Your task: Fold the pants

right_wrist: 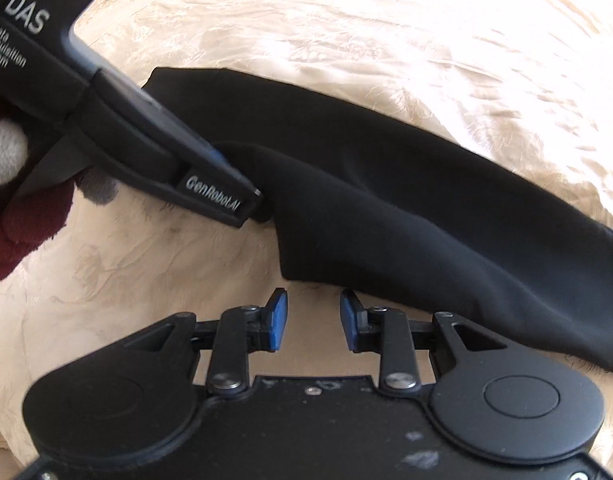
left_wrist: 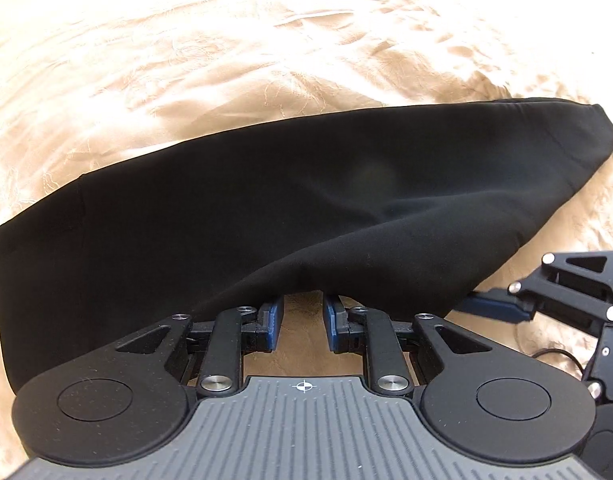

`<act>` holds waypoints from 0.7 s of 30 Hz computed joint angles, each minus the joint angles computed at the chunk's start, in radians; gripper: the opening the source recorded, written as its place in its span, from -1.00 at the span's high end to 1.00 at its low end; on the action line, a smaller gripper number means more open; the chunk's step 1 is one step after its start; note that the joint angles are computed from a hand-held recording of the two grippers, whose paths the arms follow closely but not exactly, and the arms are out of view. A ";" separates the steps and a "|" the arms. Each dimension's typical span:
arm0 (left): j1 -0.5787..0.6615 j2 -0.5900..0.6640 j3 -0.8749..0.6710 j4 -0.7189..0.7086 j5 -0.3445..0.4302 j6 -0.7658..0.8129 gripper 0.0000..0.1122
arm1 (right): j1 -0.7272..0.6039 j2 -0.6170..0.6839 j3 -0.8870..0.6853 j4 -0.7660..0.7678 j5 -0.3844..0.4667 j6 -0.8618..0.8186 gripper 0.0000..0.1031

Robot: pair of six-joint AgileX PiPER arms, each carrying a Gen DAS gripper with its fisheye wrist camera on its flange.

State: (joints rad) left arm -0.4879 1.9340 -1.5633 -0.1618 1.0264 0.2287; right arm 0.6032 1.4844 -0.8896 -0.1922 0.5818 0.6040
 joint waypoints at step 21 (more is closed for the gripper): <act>0.108 -0.094 0.032 -0.081 0.081 -0.059 0.62 | -0.098 0.011 -0.067 0.041 -0.055 -0.011 0.39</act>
State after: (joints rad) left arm -0.3802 1.8399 -1.5309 -0.2425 1.1073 0.1701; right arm 0.5048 1.4957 -0.9566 -0.1507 0.5272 0.5934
